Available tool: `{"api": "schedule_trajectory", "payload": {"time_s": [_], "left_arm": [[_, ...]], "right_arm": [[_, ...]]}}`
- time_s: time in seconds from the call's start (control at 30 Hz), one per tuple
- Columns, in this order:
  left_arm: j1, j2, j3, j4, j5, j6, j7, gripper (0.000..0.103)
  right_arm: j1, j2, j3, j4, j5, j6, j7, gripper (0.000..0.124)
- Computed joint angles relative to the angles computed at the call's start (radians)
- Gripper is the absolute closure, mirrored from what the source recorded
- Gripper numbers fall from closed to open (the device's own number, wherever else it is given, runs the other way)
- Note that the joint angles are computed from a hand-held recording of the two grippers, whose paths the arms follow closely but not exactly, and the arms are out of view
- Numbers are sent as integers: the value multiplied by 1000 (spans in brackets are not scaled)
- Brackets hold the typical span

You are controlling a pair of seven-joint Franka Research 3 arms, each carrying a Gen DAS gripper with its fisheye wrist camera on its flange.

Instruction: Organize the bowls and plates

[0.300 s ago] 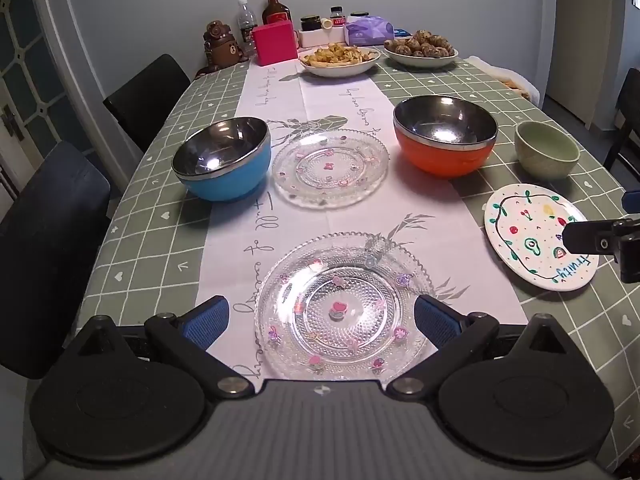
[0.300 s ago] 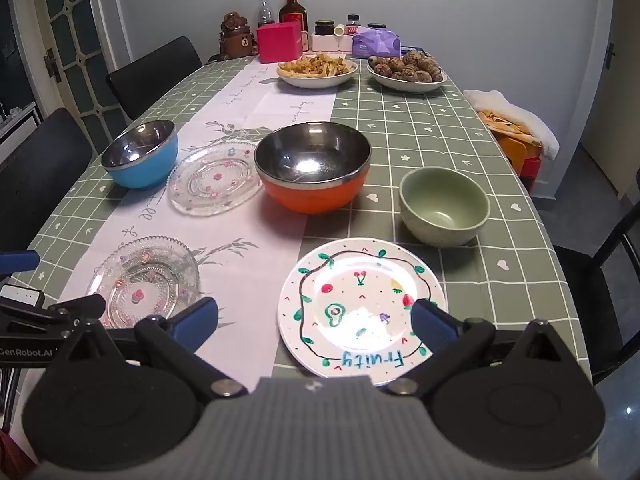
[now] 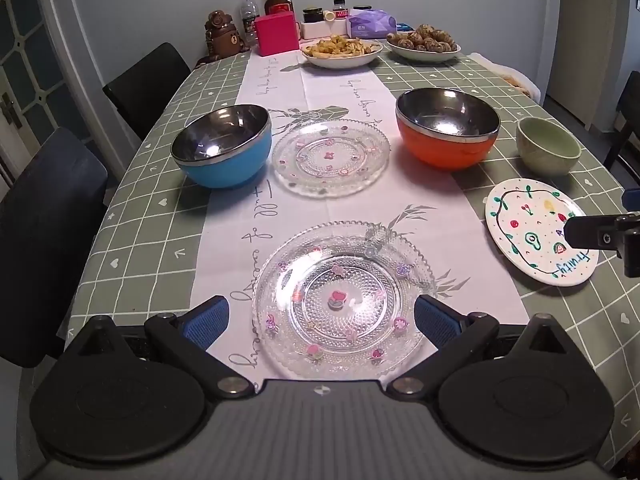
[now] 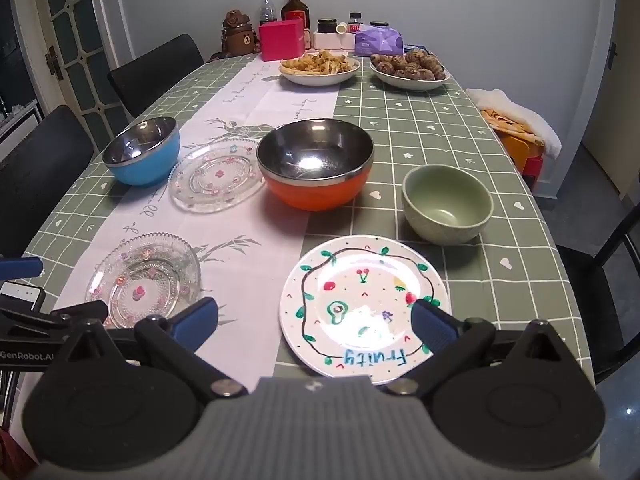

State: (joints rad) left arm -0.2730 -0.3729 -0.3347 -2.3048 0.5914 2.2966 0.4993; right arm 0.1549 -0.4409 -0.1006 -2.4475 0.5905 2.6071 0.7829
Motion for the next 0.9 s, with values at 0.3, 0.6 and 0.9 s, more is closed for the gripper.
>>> {"api": "schedule_trajectory", "payload": {"time_s": [0.3,0.6,0.9], "left_arm": [[4,-8,2,-11,-5,2,-9,0],[2,-14,4,-17,-9,3,-2,0],[1,-16,3,-19,-13,4,5,0]], "right_arm": [[-9,12,3,33,-10,-34,1,23],[-6,6,8,27,-14,-32,-9,23],[-5,6,10,21,-21,-27,-1,23]]}}
